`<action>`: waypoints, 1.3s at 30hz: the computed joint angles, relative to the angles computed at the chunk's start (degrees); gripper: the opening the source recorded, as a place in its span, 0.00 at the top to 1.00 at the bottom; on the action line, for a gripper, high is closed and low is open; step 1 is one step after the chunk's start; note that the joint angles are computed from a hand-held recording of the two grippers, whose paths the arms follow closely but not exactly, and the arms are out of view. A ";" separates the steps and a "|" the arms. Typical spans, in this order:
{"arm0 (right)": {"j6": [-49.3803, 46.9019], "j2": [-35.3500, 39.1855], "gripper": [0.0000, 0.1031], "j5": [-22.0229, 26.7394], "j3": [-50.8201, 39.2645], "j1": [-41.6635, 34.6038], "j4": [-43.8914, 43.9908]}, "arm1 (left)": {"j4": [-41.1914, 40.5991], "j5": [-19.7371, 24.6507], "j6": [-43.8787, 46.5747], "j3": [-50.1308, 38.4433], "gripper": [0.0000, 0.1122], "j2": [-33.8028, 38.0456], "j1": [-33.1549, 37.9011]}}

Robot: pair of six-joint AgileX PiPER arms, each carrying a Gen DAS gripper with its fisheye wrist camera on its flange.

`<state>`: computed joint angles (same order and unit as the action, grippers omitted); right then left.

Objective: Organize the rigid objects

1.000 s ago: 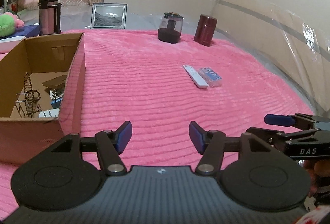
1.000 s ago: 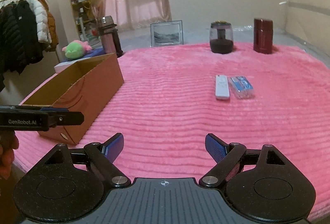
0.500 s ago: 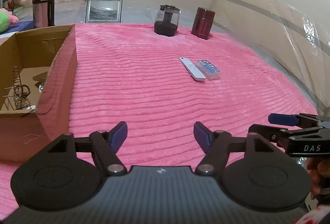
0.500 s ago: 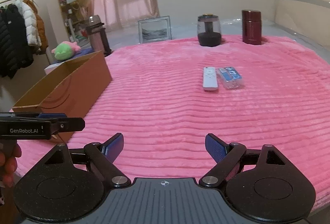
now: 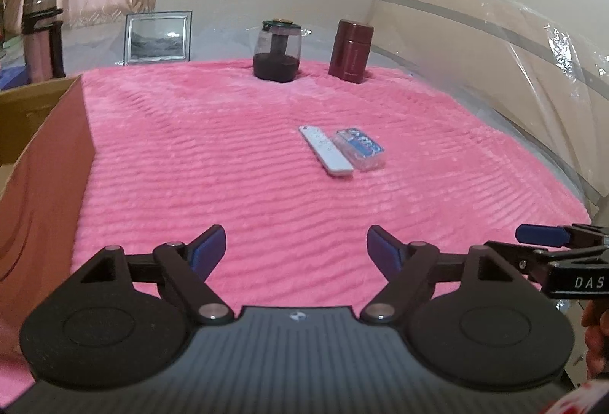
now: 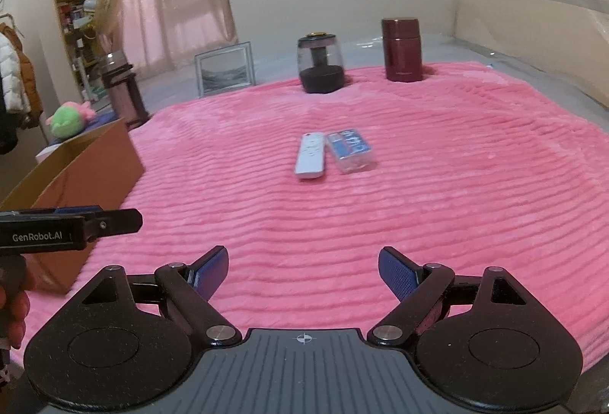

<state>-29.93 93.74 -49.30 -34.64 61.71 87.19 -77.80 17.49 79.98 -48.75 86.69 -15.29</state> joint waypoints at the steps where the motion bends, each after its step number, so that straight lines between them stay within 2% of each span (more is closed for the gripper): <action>1: 0.05 -0.15 0.19 0.67 0.37 -1.61 -1.19 | -0.70 -1.21 0.29 -1.24 0.31 1.40 -1.15; 5: 0.36 -0.50 0.19 4.36 1.43 -9.39 -7.82 | -3.55 -5.58 2.12 -7.13 0.31 7.94 -5.34; 9: 2.65 -0.35 0.19 8.67 1.73 -18.10 -16.49 | -11.35 -8.06 9.07 -13.88 0.31 15.11 -8.12; 12: 5.52 1.30 0.20 12.13 0.84 -25.19 -24.66 | -10.56 -9.04 8.08 -18.77 0.31 19.89 -9.33; 15: 9.76 4.28 0.20 15.59 -1.45 -32.10 -34.75 | -1.76 -10.41 -0.32 -24.40 0.31 24.90 -10.50; 19: 14.85 9.23 0.20 19.40 -6.61 -39.36 -47.24 | 17.83 -10.69 -19.39 -32.28 0.31 31.33 -11.19; 22: 17.21 13.26 0.27 21.64 -11.52 -42.84 -53.91 | 28.97 -10.32 -30.17 -37.45 0.31 35.23 -11.26; 27: 19.56 20.89 0.35 26.48 -21.86 -47.16 -62.04 | 40.75 -8.00 -41.21 -45.93 0.31 41.00 -10.89; 33: 17.68 29.00 0.38 32.85 -33.86 -49.65 -64.55 | 46.62 -6.18 -46.93 -51.14 0.31 44.74 -10.04; 36: 9.70 32.56 0.42 36.54 -39.53 -50.00 -58.12 | 43.09 -7.39 -41.29 -50.94 0.31 45.05 -9.95; 39: 6.66 34.49 0.47 37.99 -42.37 -50.43 -55.45 | 41.47 -6.49 -39.39 -51.73 0.31 45.50 -9.70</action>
<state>-23.27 128.22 -11.31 -77.01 11.28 31.74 -36.33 11.00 40.59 -100.48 132.19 -24.99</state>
